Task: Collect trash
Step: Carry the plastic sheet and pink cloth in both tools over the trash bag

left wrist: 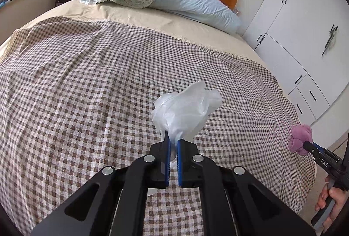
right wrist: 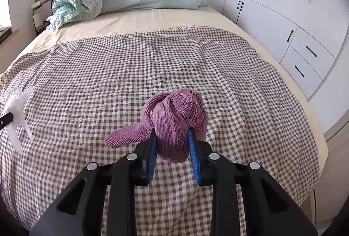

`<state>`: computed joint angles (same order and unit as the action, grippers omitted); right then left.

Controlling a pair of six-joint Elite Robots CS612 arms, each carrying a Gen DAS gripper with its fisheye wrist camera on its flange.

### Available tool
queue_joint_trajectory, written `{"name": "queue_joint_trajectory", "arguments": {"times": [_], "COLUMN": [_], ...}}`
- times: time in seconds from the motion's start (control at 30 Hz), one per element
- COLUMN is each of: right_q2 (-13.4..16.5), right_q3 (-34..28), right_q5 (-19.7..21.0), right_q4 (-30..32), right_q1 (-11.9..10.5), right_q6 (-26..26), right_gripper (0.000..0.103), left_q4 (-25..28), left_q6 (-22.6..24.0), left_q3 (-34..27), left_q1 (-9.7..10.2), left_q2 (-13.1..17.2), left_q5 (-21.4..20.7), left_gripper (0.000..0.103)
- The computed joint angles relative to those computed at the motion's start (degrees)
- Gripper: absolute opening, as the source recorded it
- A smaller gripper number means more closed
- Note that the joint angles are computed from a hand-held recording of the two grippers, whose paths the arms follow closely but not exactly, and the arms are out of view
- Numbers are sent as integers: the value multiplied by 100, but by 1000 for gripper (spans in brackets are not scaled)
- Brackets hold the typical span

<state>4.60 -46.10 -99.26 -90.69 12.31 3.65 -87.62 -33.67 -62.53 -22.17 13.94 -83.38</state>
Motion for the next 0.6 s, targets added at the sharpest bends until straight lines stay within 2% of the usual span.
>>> {"name": "queue_joint_trajectory", "arguments": {"times": [0.2, 0.27, 0.5, 0.6], "right_q2": [723, 942, 1519, 1711], "right_q3": [-1865, -2450, -4197, -4807], "right_q5": [24, -68, 64, 153], "right_q4": [1071, 1431, 2682, 3175], "right_q1": [-233, -319, -733, -889], "right_q6": [52, -46, 253, 375], "right_gripper": [28, 28, 28, 28], "left_q4": [-12, 35, 499, 790], "left_q6": [416, 573, 1566, 1745], "left_q3": [-257, -291, -494, -550], "left_q1": [-222, -354, -1016, -1273], "left_q2": [7, -8, -40, -49], "left_q5": [-432, -787, -1603, -1820], "left_gripper": [2, 2, 2, 2]}}
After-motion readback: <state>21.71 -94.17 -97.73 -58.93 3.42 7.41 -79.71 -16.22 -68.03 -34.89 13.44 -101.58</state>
